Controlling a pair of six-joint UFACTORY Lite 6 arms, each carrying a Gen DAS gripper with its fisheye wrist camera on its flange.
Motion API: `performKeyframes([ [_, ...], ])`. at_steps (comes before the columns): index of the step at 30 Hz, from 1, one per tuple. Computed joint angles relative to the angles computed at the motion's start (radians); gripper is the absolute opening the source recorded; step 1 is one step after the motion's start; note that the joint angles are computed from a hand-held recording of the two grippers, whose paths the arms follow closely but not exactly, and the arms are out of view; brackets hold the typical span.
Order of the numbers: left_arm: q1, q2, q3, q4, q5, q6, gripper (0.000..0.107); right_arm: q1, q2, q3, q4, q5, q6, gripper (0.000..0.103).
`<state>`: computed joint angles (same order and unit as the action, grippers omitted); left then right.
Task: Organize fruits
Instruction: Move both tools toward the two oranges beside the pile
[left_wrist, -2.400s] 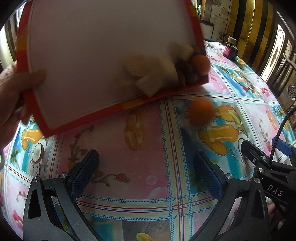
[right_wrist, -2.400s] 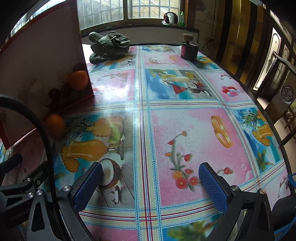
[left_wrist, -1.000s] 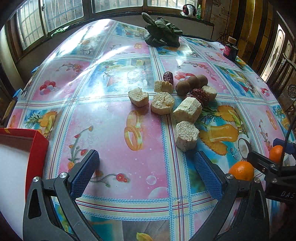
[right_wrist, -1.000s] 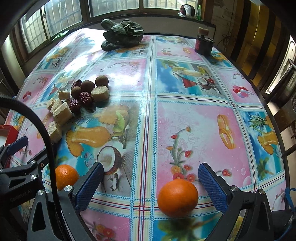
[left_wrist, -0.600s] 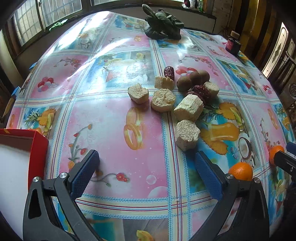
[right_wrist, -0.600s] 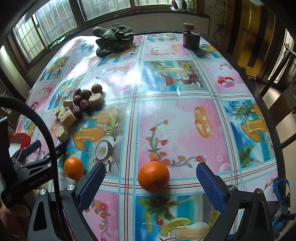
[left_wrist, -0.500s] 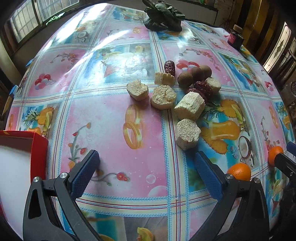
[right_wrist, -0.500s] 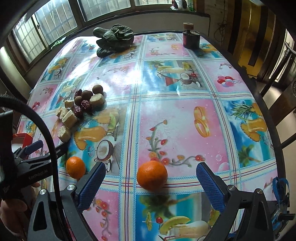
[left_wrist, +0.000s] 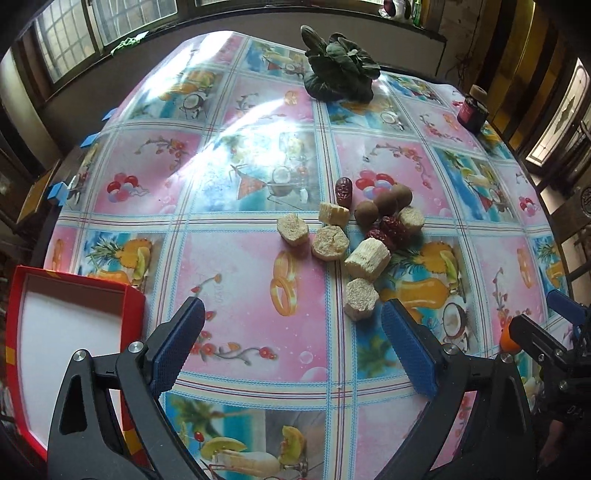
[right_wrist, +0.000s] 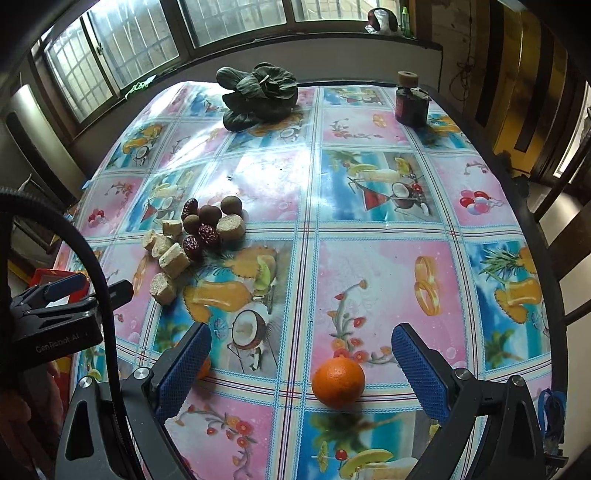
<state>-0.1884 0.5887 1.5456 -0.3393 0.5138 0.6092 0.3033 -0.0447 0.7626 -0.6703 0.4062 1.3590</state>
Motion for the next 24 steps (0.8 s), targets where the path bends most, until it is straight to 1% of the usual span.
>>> performKeyframes([
  [4, -0.001, 0.004, 0.015, 0.008, 0.002, -0.022, 0.097, -0.002, 0.002, 0.009, 0.01, 0.001, -0.028, 0.099],
  [9, -0.012, -0.02, -0.019, 0.044, -0.03, -0.052, 0.097, -0.006, 0.011, 0.02, 0.022, 0.001, -0.053, 0.099],
  [13, -0.021, -0.026, -0.031, 0.048, -0.023, -0.058, 0.097, 0.006, 0.01, 0.023, -0.003, 0.015, -0.037, 0.099],
  [16, -0.024, -0.047, -0.068, -0.001, -0.007, -0.005, 0.097, 0.01, -0.009, 0.005, -0.019, 0.021, -0.028, 0.097],
  [18, -0.029, -0.069, -0.108, -0.036, -0.005, 0.045, 0.097, 0.006, -0.021, -0.01, -0.02, 0.027, -0.032, 0.093],
  [24, -0.07, -0.124, -0.201, -0.077, -0.01, 0.124, 0.097, -0.027, -0.068, -0.07, 0.003, 0.026, -0.065, 0.09],
])
